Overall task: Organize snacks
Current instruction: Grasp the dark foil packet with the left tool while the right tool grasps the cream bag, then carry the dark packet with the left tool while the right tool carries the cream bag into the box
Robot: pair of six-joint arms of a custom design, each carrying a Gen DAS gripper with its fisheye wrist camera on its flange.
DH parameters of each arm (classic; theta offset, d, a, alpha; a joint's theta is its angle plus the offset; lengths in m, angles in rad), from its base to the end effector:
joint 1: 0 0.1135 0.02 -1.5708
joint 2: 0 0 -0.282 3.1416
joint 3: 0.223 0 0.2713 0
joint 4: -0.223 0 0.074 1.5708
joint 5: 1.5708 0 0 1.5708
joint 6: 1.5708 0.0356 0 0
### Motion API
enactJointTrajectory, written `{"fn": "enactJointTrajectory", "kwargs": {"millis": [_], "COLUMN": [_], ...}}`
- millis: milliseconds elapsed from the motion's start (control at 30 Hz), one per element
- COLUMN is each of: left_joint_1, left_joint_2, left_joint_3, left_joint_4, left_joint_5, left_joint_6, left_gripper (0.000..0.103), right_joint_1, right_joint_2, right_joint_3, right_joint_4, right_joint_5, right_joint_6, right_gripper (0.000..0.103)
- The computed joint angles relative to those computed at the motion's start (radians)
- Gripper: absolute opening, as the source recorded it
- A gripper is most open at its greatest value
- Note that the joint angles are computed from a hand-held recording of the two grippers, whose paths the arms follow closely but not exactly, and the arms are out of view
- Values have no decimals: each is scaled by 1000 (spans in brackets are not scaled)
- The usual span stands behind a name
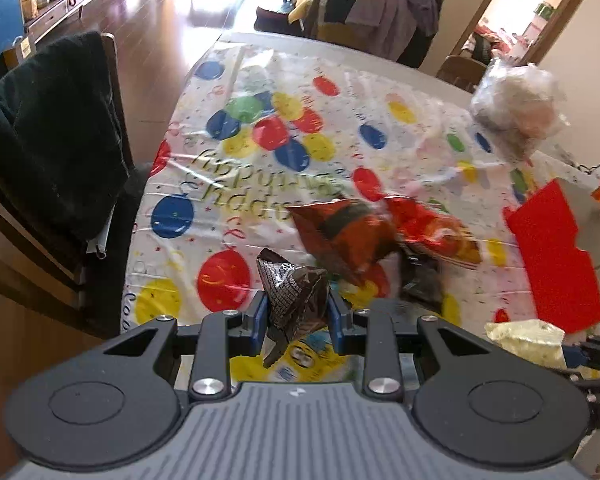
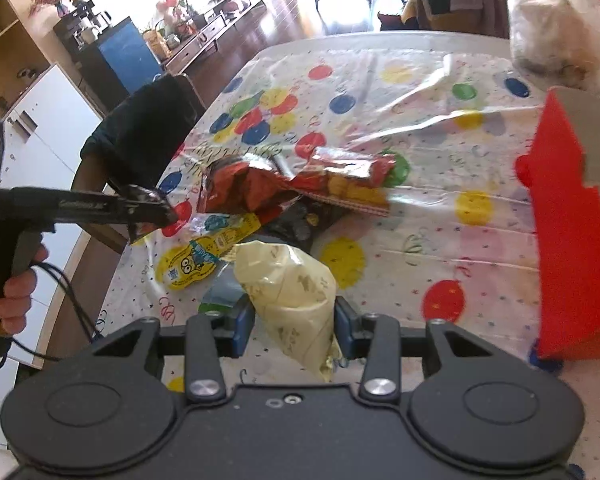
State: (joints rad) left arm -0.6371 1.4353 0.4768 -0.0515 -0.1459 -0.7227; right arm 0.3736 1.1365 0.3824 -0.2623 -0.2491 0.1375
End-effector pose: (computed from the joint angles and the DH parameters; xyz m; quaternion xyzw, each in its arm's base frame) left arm 0.1969 -0.1393 0.1184 -0.0612 0.9566 -0.1191 0.2587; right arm 0.1759 0.0784 0.1397 -0.1462 0.9437 0.1842 0.2325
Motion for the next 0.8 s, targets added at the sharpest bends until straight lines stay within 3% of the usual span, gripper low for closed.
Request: {"fn": "enactJointTrajectory", "kwargs": {"millis": [200, 400, 800], "left_joint_1": [-149, -291, -453], "left_joint_2": [-65, -1, 315], "left_joint_3": [69, 218, 641], "left_joint_4": [-122, -206, -277], "left_joint_5": [-81, -143, -195], "left_joint_6": [-83, -122, -92], "left_gripper": [30, 30, 30], "right_joint_1": [-151, -380, -921], "right_joint_2": [-152, -219, -6], "right_joint_3": [7, 49, 216], "right_joint_4": [-152, -283, -422], "right_joint_5": [-61, -159, -354], "right_joint_6": [-96, -269, -728], "right_gripper": [40, 40, 40]}}
